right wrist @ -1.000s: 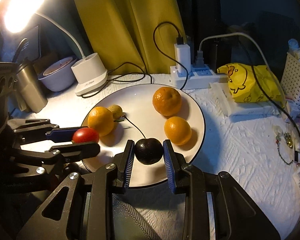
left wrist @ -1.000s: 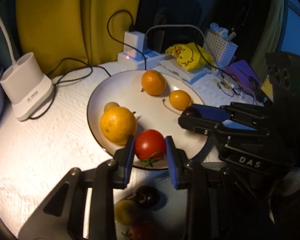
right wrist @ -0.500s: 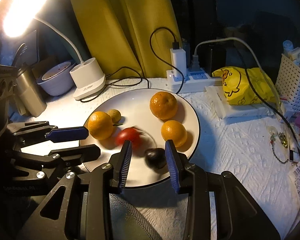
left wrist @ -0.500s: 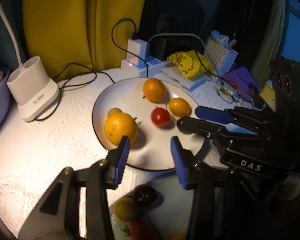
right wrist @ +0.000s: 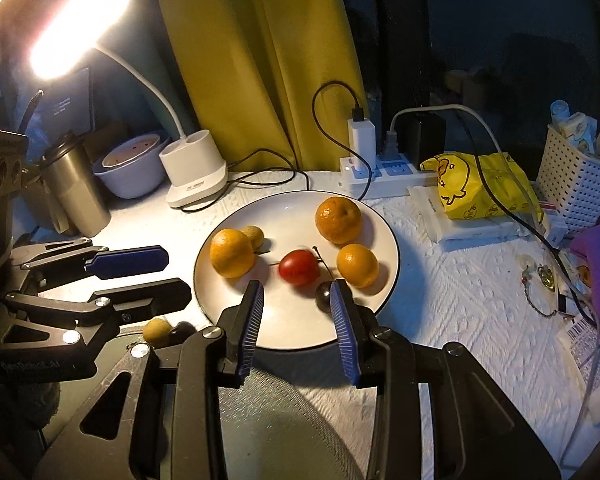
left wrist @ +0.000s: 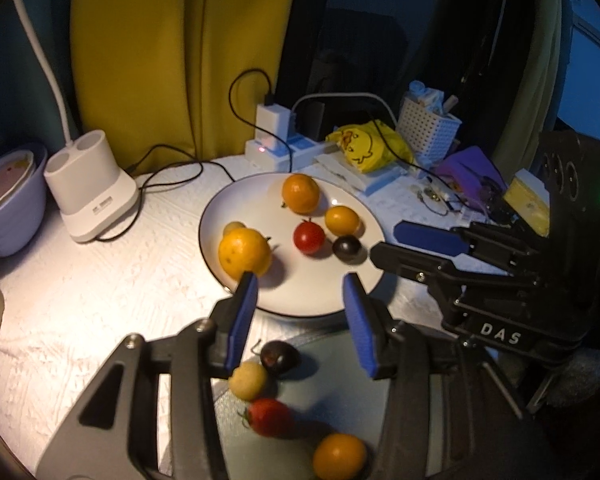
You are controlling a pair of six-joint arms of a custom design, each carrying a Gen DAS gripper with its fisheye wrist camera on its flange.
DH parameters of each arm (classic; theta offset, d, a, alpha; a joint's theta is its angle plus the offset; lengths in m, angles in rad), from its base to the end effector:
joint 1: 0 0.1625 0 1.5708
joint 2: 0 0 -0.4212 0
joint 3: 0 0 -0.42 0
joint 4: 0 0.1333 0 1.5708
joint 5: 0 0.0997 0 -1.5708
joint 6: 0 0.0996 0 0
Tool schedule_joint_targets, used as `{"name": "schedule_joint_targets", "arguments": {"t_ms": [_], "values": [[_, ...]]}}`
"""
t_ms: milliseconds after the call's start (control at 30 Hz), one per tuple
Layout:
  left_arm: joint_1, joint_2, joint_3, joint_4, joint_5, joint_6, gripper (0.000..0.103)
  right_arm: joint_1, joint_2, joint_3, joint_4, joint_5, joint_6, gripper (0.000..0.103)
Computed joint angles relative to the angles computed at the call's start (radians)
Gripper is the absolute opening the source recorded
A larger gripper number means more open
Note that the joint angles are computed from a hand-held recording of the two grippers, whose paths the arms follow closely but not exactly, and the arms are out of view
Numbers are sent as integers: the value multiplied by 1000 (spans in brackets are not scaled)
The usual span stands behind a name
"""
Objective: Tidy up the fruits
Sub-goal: 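Withdraw both open tools from the plate back to the tray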
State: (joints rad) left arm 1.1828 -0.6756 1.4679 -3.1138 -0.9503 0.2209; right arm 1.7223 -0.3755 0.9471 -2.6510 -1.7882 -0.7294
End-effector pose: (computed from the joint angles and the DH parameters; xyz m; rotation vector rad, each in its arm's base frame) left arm -0.1074 -0.7682 0.1356 0.4315 2.3878 -1.0097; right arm 0.2433 -0.8526 0.0534 1.0942 -2.5032 0.5955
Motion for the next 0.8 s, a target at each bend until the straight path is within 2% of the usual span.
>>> {"name": "schedule_joint_targets", "arguments": {"t_ms": [800], "values": [[-33,-101,229,-154,26,-40,54,17,-133,259,-79,-17,-11,37]]}}
